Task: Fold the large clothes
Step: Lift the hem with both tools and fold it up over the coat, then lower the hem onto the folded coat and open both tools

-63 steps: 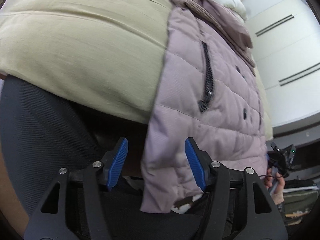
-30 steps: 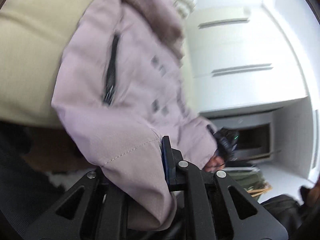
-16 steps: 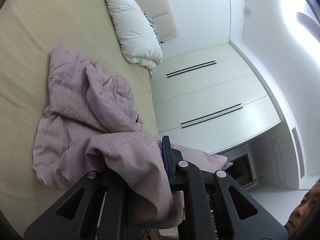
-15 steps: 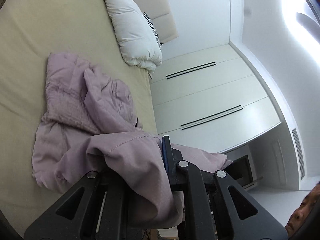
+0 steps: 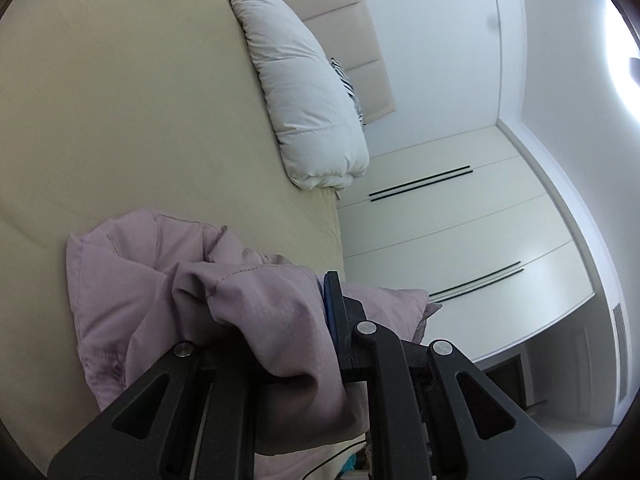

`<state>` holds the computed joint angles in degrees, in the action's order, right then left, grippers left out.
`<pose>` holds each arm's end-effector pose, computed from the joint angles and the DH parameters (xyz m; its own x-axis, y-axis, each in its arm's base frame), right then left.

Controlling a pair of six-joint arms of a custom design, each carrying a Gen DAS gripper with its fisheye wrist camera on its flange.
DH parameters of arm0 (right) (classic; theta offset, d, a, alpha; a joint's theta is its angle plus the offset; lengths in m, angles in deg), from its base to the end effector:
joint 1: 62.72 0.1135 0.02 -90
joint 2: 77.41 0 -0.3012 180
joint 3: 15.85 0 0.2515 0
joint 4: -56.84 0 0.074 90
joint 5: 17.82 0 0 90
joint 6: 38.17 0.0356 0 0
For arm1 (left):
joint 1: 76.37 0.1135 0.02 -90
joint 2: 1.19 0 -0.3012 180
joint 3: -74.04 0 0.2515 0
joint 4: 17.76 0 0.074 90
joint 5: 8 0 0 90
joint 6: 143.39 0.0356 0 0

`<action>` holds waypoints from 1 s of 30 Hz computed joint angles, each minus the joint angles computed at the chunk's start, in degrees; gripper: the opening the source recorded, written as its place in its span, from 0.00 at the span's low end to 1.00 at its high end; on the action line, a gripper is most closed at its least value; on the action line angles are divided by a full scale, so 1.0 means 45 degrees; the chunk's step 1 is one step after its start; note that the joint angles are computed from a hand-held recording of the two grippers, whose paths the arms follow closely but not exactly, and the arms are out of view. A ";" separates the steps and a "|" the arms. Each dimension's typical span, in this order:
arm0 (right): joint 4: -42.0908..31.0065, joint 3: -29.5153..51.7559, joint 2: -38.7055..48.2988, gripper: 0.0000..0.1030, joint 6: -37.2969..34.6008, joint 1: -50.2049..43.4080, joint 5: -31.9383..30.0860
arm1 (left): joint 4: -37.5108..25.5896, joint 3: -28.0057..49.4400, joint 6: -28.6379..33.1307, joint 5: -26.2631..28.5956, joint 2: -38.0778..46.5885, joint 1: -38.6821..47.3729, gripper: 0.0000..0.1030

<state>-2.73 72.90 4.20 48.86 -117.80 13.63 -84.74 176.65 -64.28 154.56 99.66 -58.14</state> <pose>0.1864 -0.2139 0.3694 -0.4598 0.6115 -0.6439 0.1064 0.7579 0.6437 0.3559 0.0815 0.3402 -0.9009 -0.3563 -0.2479 0.1180 0.3487 -0.9298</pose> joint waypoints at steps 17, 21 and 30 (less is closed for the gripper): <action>-0.0799 -0.0562 -0.1381 0.79 -0.0931 0.1116 0.2312 | 0.2761 -0.0523 -0.0137 -0.2740 -0.1274 0.0153 0.62; -0.0262 -0.1375 -0.3082 0.57 -0.0820 0.6469 0.6985 | 0.3280 -0.1917 0.1418 -0.5742 -0.2824 -0.2349 0.62; 0.1175 -0.0909 0.0323 0.48 0.0746 1.0258 1.1302 | 0.7042 -0.3736 0.1419 -1.1436 -0.1629 -0.6616 0.62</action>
